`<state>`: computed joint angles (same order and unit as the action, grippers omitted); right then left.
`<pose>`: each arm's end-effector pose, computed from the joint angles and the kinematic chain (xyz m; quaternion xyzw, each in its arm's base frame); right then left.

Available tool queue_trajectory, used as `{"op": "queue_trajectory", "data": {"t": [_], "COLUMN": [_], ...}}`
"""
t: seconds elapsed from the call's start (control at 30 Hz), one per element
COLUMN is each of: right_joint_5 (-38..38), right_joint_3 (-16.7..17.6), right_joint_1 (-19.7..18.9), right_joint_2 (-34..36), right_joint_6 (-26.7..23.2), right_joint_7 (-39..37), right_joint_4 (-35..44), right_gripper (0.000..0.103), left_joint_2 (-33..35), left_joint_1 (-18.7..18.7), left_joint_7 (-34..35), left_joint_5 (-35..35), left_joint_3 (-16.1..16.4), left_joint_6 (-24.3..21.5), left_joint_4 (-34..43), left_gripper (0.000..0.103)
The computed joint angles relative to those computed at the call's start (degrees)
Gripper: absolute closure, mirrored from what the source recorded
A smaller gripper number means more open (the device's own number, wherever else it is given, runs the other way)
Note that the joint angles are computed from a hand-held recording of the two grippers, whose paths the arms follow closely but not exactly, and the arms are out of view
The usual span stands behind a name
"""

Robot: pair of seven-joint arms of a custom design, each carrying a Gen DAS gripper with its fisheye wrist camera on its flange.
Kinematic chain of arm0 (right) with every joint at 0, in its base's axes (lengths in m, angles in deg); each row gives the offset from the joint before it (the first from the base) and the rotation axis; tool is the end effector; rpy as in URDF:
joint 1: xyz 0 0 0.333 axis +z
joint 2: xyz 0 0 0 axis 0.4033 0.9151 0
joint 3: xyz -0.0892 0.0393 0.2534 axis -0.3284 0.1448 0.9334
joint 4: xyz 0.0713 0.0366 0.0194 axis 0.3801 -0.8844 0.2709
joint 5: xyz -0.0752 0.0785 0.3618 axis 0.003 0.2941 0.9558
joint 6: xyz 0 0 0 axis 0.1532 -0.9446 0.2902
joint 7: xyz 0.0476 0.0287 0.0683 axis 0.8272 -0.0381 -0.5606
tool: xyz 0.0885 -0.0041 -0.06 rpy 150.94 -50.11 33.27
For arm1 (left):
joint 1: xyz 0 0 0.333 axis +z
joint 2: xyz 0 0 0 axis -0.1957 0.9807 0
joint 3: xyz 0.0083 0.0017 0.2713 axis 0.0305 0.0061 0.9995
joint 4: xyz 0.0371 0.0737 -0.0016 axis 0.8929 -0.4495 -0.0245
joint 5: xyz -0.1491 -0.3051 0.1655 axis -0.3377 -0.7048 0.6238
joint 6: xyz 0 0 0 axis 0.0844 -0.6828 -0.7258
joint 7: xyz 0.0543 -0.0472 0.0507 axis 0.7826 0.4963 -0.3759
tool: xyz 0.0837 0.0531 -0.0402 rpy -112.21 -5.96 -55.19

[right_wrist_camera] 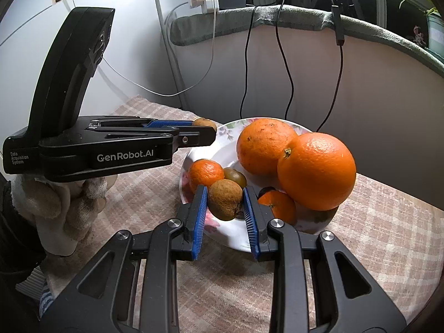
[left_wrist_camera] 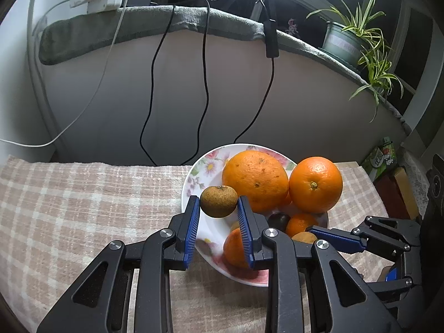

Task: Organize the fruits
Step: 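Carry both kiwis over the plate with both tools, then lower the kiwis onto the plate and open both tools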

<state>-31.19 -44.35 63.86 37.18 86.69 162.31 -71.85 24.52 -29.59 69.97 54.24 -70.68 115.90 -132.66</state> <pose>0.4709 0.4661 0.4898 -0.6569 0.6347 -0.2283 0.3370 0.5922 -0.3824 0.5045 -0.4180 0.8222 -0.3799 0.0699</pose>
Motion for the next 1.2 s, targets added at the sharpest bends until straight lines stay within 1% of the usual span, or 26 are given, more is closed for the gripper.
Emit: {"op": "queue_trajectory", "data": {"t": [0.7, 0.73, 0.77, 0.8, 0.83, 0.87, 0.93, 1.0, 1.03, 1.07, 1.1, 1.13, 1.2], "right_joint_5": [0.9, 0.9, 0.7, 0.5, -0.1, -0.5, -0.8, -0.8, -0.9, -0.9, -0.9, -1.2, -2.0], "right_joint_3": [-0.4, -0.4, -0.5, -0.5, -0.6, -0.7, -0.5, -0.4, -0.4, -0.3, -0.3, -0.3, -0.3], "right_joint_1": [0.2, 0.3, 0.4, 0.5, 0.6, 0.7, 0.6, 0.5, 0.5, 0.5, 0.5, 0.6, 0.9], "right_joint_2": [1.2, 1.1, 1.0, 1.0, 0.9, 0.7, 0.5, 0.5, 0.5, 0.5, 0.5, 0.4, 0.3], "right_joint_6": [-1.0, -1.0, -1.1, -1.3, -1.5, -1.5, -1.4, -1.5, -1.7, -1.9, -2.0, -2.1, -2.4], "right_joint_7": [-1.0, -0.9, -0.7, -0.4, 0.0, 0.4, 0.6, 0.6, 0.6, 0.7, 0.7, 0.9, 1.5], "right_joint_4": [1.4, 1.4, 1.3, 1.3, 1.3, 1.1, 1.0, 1.0, 1.1, 1.2, 1.2, 1.1, 1.1], "right_gripper": [0.075, 0.074, 0.068, 0.064, 0.054, 0.051, 0.051, 0.051, 0.051, 0.047, 0.043, 0.035, 0.035], "left_joint_2": [0.5, 0.4, 0.4, 0.3, 0.2, 0.1, -0.1, -0.3, -0.5, -0.7, -0.9, -1.0, -1.6], "left_joint_1": [-0.4, -0.4, -0.3, -0.2, -0.2, -0.2, -0.2, -0.1, 0.0, 0.0, 0.0, -0.1, -0.6], "left_joint_7": [-0.1, -0.1, 0.0, 0.0, 0.0, 0.1, 0.2, 0.5, 0.6, 0.6, 0.6, 0.5, -0.3], "left_joint_5": [0.6, 0.6, 0.4, 0.3, 0.3, 0.2, 0.2, 0.0, -0.1, -0.3, -0.3, -0.2, 0.8], "left_joint_3": [0.0, 0.0, -0.1, -0.1, -0.1, -0.2, -0.2, -0.3, -0.4, -0.4, -0.4, -0.3, 0.3], "left_joint_6": [-0.1, 0.0, 0.1, 0.2, 0.3, 0.4, 0.7, 0.8, 1.1, 1.3, 1.4, 1.5, 2.0], "left_joint_4": [0.7, 0.6, 0.6, 0.4, 0.4, 0.2, 0.0, -0.2, -0.5, -0.8, -0.9, -1.0, -1.5], "left_gripper": [0.076, 0.073, 0.067, 0.064, 0.061, 0.060, 0.059, 0.050, 0.044, 0.040, 0.038, 0.034, 0.031]}}
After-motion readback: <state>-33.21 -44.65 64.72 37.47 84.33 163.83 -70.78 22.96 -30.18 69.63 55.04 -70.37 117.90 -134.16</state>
